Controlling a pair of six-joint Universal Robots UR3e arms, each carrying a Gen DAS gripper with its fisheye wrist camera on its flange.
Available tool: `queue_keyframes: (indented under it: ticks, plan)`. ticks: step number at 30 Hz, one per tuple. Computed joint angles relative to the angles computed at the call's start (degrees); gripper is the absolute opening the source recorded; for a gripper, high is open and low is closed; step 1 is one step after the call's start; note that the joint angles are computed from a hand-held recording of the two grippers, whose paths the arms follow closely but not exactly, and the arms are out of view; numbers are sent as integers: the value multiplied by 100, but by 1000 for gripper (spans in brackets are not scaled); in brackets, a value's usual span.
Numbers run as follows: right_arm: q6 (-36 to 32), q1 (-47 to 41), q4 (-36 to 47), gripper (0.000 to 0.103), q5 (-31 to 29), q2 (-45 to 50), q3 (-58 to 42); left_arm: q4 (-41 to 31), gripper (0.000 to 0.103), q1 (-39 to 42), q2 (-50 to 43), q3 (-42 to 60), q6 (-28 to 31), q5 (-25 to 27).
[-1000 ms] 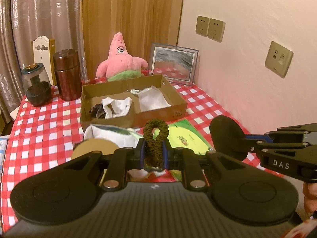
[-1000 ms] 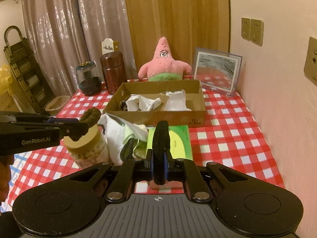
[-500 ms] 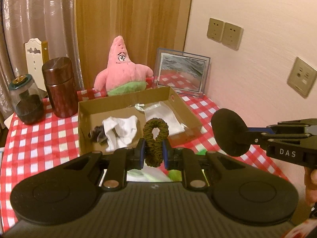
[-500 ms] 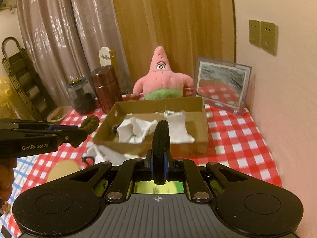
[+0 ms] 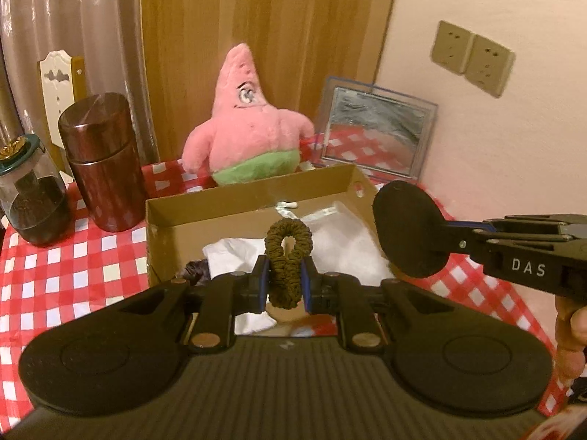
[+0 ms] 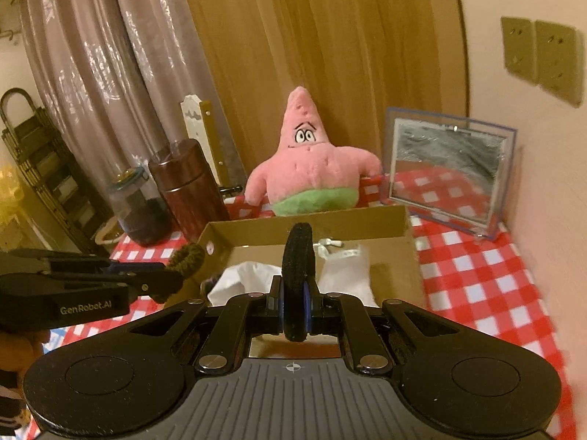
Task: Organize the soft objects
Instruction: 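Carry hair tie and black pad into the box and open both tools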
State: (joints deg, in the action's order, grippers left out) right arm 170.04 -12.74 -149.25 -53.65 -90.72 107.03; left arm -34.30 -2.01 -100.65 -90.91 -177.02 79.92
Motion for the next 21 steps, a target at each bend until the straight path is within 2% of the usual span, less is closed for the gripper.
queue_keyframes:
  ticks: [7, 9, 10, 11, 21]
  plan:
    - [412, 437, -362, 10, -297, 1153, -854, -146, 18, 107, -920, 843, 23, 27]
    - [475, 505, -400, 10, -372, 1358, -1013, -107, 25, 134, -1144, 1011, -12, -15]
    - [514, 525, -400, 10, -384, 1422, -1061, -160, 34, 136, -1237, 1113, -38, -2]
    - [550, 534, -385, 10, -376, 1499, -1124, -226, 36, 130, -1302, 1197, -64, 32]
    - [624, 592, -454, 10, -377, 1758, -1202, -122, 36, 253, -1086, 870, 142, 68]
